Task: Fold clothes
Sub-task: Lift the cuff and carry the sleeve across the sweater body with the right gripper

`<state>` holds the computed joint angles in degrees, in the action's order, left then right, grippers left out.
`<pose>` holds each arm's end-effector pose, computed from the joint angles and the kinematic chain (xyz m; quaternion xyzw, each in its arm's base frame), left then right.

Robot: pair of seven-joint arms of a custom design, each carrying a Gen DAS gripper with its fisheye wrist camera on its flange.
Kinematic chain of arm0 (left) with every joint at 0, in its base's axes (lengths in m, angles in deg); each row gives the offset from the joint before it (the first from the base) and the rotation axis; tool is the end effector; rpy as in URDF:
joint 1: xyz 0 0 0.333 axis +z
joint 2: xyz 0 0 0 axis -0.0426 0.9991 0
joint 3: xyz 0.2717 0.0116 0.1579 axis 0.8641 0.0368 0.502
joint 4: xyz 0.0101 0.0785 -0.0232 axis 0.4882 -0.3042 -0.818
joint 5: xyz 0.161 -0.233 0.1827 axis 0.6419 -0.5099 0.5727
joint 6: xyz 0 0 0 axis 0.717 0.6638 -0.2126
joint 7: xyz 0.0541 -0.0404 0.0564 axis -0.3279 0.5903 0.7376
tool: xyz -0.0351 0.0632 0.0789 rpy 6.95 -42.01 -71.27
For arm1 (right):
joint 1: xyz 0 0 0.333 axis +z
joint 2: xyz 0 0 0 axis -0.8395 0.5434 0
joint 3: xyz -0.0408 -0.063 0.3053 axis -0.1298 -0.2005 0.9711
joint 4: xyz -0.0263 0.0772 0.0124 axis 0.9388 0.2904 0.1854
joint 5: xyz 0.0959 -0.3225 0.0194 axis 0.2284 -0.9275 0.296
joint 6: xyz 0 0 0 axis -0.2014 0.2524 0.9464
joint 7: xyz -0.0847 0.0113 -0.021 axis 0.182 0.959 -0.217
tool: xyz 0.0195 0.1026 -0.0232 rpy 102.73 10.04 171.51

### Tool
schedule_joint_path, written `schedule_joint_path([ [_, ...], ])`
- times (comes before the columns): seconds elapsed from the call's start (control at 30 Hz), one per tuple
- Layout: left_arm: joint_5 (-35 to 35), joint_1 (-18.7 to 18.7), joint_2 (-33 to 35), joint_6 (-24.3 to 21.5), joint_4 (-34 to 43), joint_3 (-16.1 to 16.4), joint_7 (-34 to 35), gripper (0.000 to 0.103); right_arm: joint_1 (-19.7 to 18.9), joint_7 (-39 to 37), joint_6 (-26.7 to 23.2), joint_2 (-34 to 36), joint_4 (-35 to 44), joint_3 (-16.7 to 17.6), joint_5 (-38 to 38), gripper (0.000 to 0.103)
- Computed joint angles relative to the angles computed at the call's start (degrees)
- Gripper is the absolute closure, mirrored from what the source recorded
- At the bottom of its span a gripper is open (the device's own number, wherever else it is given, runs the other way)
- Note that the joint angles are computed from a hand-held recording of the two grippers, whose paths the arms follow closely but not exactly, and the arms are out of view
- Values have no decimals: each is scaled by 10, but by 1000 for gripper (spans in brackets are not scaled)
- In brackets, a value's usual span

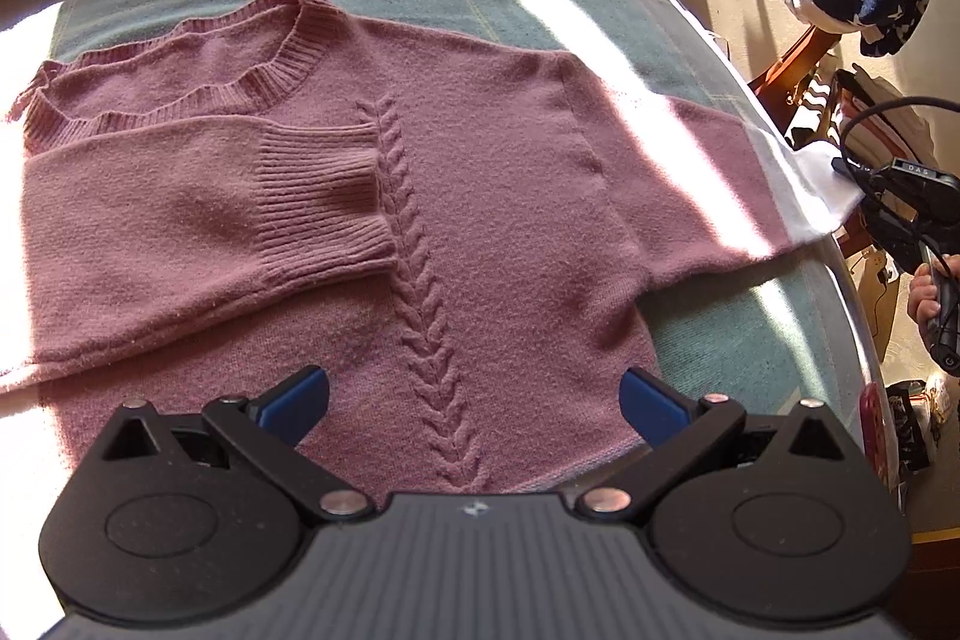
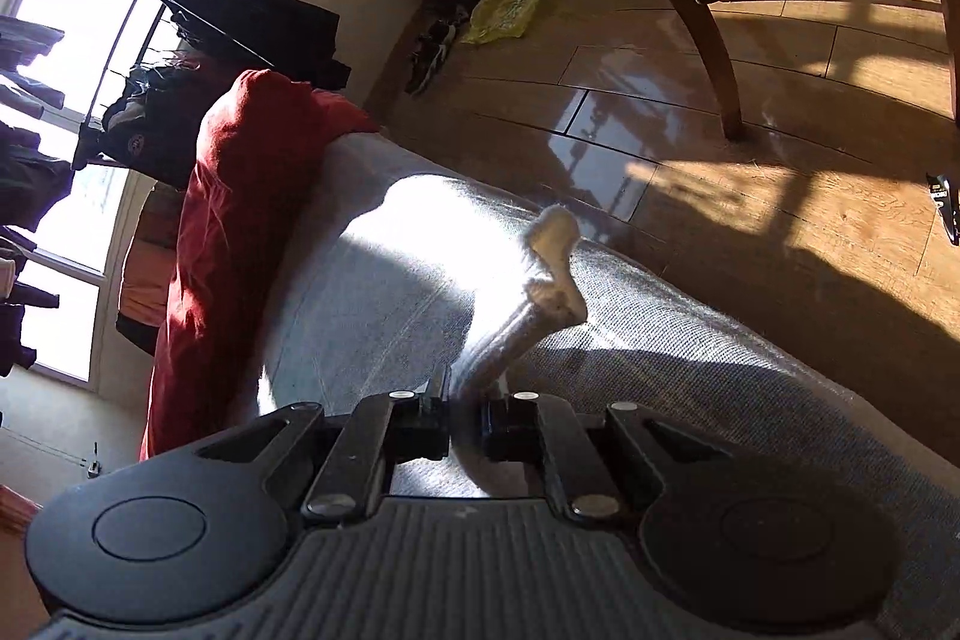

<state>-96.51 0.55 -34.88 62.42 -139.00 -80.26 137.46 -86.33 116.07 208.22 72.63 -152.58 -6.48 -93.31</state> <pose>0.6259 -0.0496 0.3660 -0.6452 0.7279 -0.2318 0.0115 0.7098 0.0181 0.2891 -0.3644 0.8037 0.0352 0.4690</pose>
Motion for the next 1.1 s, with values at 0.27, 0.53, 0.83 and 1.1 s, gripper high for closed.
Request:
schedule_joint_path([
  [0.27, -53, 29, -58, 26, -73, -3, 50, 1, 23, -22, -21, -21, 9, 28, -3, 93],
  [0.53, -107, 60, -118, 35, -143, 17, 129, 1, 99, -74, -62, -16, 68, 42, 38, 92],
  [0.83, -150, 104, -167, 18, -193, 62, 212, 1, 240, -94, -119, 7, 190, -6, 92, 90],
  [1.1, -182, 146, -177, -5, -201, 92, 265, 1, 380, -91, -210, 67, 383, -76, 124, 90],
])
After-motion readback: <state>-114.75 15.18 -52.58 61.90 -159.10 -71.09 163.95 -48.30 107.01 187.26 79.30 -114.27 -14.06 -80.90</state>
